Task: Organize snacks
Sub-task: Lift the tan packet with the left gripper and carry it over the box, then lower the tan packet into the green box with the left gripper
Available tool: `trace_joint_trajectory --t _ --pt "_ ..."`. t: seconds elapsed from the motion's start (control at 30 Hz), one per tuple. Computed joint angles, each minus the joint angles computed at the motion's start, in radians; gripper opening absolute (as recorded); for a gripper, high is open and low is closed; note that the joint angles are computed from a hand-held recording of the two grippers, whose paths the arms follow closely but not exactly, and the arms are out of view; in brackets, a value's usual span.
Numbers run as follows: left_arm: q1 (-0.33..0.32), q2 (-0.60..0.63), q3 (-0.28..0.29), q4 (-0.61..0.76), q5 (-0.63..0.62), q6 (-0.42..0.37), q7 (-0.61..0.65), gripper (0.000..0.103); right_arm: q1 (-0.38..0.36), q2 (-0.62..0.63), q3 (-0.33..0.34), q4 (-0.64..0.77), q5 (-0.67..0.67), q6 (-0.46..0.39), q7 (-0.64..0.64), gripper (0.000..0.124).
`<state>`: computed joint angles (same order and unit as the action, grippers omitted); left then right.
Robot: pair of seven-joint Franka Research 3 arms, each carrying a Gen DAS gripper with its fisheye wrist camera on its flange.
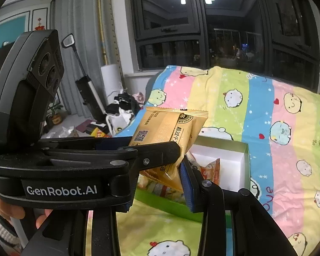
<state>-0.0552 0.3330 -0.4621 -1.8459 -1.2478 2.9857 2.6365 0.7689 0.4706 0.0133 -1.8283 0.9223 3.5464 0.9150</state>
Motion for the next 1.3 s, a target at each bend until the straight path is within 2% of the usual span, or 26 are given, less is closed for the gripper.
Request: trace_joint_trajectory --t 0.1,0.2,0.37,0.7,1.3 --pt "-0.016 0.039 0.018 0.030 0.084 -0.001 -0.074 0.056 0.003 0.021 -0.022 0.029 0.008 -0.034 0.002 0.039" --pt "-0.006 0.075 0.009 0.056 0.152 -0.003 -0.133 0.056 -0.010 0.038 -0.031 0.046 -0.022 -0.067 0.039 0.039" --pt "0.008 0.129 0.004 0.090 0.271 -0.014 -0.242 0.056 0.013 0.073 -0.090 0.080 -0.060 -0.128 0.103 0.039" --pt "0.031 0.214 -0.001 0.142 0.483 -0.041 -0.455 0.056 -0.004 0.142 -0.129 0.151 -0.179 -0.244 0.245 0.039" --pt "0.114 0.310 -0.070 0.198 0.752 -0.066 -0.687 0.056 -0.028 0.206 -0.157 0.217 -0.400 -0.333 0.474 0.039"
